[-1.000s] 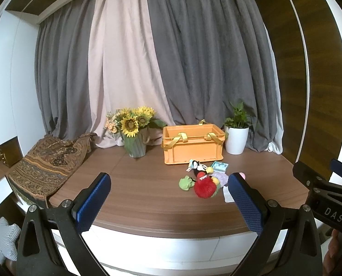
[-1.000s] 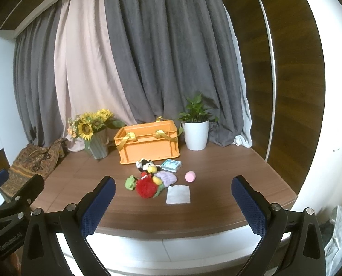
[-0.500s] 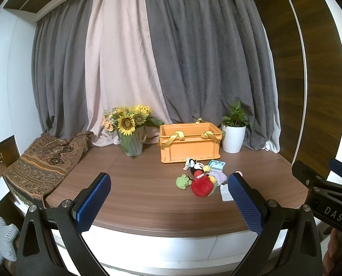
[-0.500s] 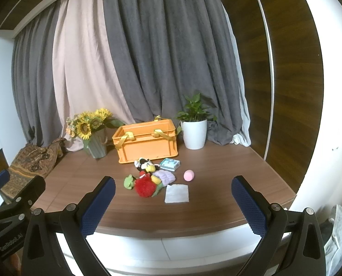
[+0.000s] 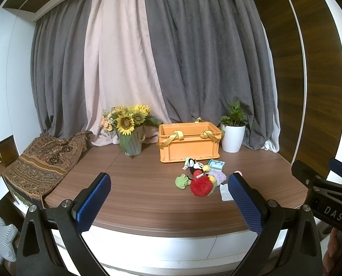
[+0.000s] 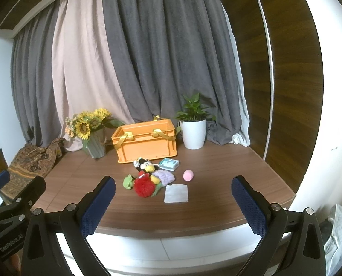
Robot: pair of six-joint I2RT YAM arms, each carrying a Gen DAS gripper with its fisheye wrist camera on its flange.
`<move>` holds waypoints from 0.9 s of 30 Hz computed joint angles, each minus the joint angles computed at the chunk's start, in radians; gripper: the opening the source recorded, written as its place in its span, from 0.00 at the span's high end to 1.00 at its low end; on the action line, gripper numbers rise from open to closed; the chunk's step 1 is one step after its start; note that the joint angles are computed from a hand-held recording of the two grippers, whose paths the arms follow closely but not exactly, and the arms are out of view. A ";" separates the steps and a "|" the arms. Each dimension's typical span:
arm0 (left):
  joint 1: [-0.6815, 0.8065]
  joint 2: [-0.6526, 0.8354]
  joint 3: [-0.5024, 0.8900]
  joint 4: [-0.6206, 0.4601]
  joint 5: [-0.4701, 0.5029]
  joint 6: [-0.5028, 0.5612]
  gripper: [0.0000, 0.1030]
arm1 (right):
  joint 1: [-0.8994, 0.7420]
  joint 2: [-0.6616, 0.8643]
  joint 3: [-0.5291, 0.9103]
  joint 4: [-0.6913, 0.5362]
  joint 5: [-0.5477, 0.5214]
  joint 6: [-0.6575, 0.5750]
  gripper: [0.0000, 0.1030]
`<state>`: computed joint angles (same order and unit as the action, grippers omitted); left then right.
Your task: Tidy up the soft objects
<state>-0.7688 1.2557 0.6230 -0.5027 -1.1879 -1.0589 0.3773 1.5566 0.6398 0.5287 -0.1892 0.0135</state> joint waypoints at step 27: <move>0.350 0.020 -0.197 0.664 0.303 0.512 0.00 | 0.066 0.195 0.151 -0.017 0.079 0.016 0.01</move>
<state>-0.4188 1.2759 0.4258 0.1612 -0.8848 -0.5473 0.4431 1.7518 0.7911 0.5117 -0.1104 0.0295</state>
